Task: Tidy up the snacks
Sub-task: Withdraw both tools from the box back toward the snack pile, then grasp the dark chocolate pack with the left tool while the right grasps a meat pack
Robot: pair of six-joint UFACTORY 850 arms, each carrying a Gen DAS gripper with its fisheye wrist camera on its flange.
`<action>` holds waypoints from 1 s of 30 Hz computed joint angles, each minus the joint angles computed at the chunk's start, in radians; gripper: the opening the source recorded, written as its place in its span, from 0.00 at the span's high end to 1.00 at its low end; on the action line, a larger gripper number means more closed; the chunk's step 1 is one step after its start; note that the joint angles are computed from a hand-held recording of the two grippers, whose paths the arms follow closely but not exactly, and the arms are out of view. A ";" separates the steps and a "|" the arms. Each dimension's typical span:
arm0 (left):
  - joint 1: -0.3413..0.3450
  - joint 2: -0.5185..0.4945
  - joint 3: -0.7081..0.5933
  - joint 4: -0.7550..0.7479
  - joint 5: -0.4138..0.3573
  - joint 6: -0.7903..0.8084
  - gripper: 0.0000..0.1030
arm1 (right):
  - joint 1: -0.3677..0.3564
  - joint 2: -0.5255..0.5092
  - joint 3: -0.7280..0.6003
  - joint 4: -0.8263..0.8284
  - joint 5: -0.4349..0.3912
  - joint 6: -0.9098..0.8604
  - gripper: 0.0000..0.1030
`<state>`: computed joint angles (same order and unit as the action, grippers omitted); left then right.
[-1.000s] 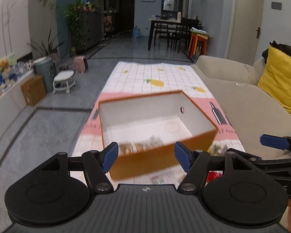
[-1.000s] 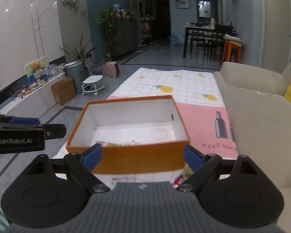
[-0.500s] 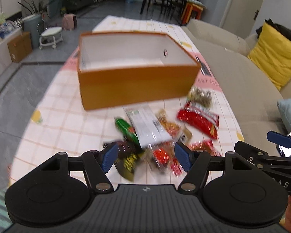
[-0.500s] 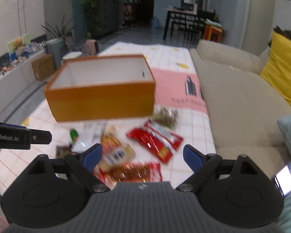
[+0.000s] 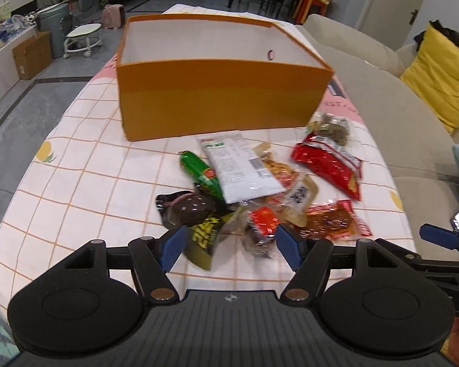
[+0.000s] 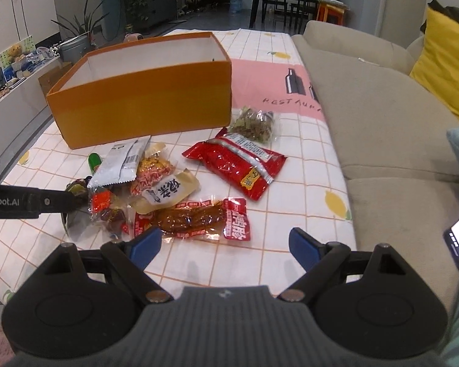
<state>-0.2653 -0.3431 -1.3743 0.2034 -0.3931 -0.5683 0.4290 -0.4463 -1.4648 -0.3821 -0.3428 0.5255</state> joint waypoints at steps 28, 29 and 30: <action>-0.029 -0.134 -0.072 0.522 -0.081 -0.102 0.22 | 0.015 -0.153 -0.091 -0.129 0.000 -0.157 0.24; -0.030 -0.138 -0.074 0.524 -0.080 -0.099 0.22 | 0.015 -0.151 -0.082 -0.152 0.024 -0.156 0.26; -0.029 -0.141 -0.077 0.517 -0.078 -0.090 0.22 | 0.015 -0.148 -0.074 -0.162 0.046 -0.167 0.31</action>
<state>-0.2940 -0.4837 -1.4510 0.7208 -0.4713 -0.6584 0.4437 -0.5947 -1.5392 -0.5445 -0.2966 0.3588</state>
